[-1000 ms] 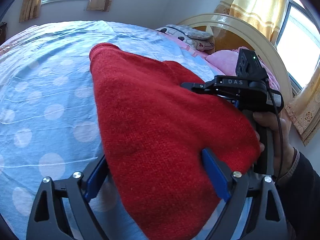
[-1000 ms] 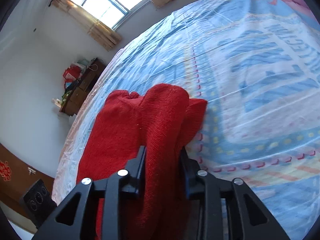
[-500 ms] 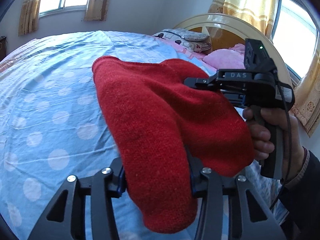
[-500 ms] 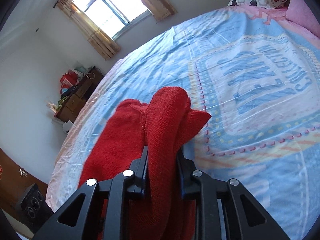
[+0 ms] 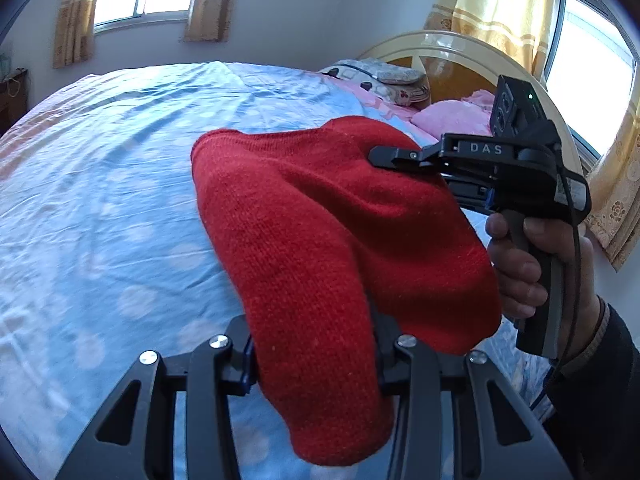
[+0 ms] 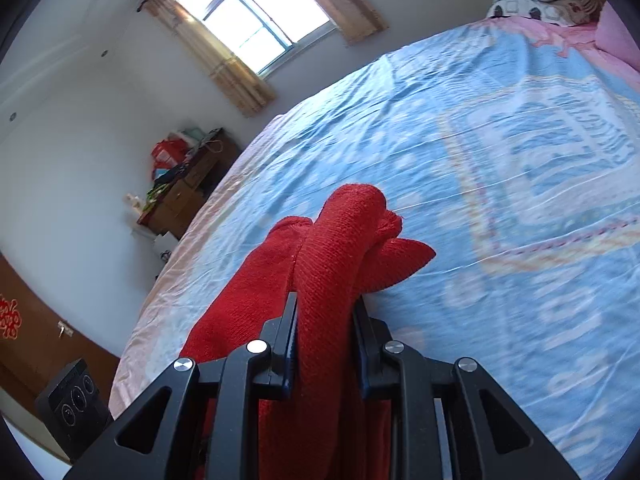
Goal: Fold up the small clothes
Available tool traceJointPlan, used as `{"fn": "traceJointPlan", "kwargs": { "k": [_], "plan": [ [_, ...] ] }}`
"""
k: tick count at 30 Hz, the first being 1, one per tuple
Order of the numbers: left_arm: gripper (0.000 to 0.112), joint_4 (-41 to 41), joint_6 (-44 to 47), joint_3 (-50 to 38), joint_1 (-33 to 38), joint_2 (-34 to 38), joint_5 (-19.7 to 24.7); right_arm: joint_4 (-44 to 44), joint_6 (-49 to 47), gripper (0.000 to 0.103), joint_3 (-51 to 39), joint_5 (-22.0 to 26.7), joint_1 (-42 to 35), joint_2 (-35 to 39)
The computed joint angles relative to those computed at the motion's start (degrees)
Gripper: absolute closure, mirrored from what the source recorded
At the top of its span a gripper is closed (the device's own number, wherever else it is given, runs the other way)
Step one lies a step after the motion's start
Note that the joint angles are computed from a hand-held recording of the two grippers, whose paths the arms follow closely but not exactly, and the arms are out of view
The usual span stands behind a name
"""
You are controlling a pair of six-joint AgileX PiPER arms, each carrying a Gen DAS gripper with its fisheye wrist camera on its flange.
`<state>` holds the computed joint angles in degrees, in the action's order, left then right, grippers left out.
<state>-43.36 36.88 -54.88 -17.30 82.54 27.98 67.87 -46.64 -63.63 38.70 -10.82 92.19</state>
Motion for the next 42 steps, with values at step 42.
{"fn": "traceJointPlan", "kwargs": {
  "k": [42],
  "plan": [
    [0.070,-3.8,22.0,15.9,43.0,-24.9,18.6,-0.4,11.9,0.080,-16.2,-12.7,38.7,12.7]
  ]
}}
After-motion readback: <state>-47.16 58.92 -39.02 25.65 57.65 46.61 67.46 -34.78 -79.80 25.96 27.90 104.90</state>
